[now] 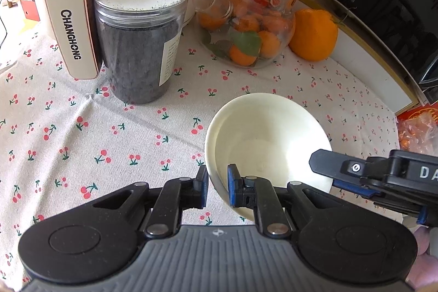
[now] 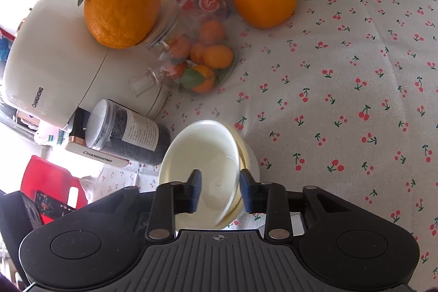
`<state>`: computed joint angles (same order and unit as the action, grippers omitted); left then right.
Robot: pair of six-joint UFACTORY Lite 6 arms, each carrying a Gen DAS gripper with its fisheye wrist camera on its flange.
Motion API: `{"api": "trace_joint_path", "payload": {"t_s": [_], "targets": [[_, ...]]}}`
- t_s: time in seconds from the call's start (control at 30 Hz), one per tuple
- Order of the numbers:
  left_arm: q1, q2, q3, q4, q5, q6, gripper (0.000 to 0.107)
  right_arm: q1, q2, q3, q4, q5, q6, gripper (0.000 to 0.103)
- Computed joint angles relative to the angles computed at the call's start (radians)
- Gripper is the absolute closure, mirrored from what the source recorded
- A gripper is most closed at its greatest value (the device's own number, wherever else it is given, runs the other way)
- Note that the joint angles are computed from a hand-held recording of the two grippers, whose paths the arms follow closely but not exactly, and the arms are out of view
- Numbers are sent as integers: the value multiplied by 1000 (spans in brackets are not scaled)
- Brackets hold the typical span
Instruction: Organize plates and bowls
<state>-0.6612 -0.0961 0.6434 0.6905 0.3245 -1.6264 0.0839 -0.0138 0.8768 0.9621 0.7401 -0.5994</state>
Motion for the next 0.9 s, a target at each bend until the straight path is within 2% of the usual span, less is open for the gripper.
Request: {"api": "trace_joint_path", "payload": {"t_s": [0.13, 0.23, 0.3, 0.37, 0.43, 0.5, 0.57, 0.73, 0.9], "targets": [[-7, 13, 5, 30, 4, -8, 89, 5, -14, -4, 2, -6, -16, 67], [-22, 20, 15, 58, 27, 7, 81, 5, -25, -9, 15, -9, -37, 59], [-26, 18, 14, 66, 31, 27, 80, 4, -35, -13, 21, -11, -49, 52], [-22, 14, 6, 70, 18, 42, 71, 0, -42, -17, 26, -13, -60, 48], [-7, 2, -12, 56, -16, 73, 63, -13, -48, -18, 38, -5, -84, 47], [2, -14, -30, 58, -45, 86, 59, -32, -51, -20, 56, 5, -112, 47], [7, -28, -46, 69, -75, 108, 49, -46, -60, -26, 64, 5, -129, 46], [-9, -69, -95, 269, -107, 9, 31, -62, -79, -47, 66, -10, -179, 45], [-6, -111, -162, 591, -154, -186, 16, -65, -105, -88, 90, -30, -262, 33]]}}
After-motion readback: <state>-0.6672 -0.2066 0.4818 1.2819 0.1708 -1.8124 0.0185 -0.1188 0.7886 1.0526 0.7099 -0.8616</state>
